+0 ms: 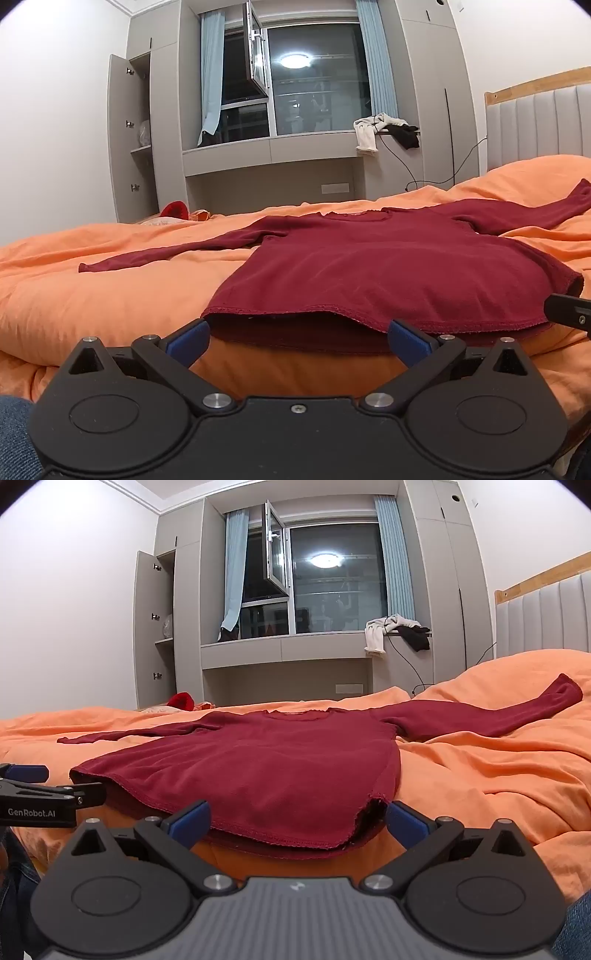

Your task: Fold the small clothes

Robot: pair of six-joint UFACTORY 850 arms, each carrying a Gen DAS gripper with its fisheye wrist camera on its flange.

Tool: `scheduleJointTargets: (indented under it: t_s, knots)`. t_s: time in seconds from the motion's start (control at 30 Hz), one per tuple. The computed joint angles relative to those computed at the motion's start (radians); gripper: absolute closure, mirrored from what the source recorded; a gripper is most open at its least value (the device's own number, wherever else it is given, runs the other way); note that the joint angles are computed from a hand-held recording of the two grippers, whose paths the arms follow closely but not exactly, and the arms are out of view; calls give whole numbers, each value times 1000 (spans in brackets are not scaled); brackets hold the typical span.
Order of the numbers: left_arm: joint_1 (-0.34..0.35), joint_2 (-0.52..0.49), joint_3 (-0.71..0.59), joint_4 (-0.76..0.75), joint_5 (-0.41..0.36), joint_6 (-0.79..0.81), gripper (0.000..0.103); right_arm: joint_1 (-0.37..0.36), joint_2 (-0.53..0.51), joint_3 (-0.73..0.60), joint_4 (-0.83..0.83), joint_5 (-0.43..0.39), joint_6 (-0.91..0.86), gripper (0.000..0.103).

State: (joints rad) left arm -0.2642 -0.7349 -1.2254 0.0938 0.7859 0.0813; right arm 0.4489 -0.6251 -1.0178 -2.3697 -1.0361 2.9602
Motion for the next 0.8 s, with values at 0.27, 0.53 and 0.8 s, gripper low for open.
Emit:
scheduleJointTargets:
  t_s: [0.27,0.53,0.8]
  knots:
    - [6,0,6,35,9,-38,0,4,-5,-9,13,1,-4,0]
    - [19,-7,-12,57,-9,-74,0,7,-6,-15,31,9,-11,0]
    - [12,-10,-18,43,-16,-57,0,6,-5,-14,37,11,-12,0]
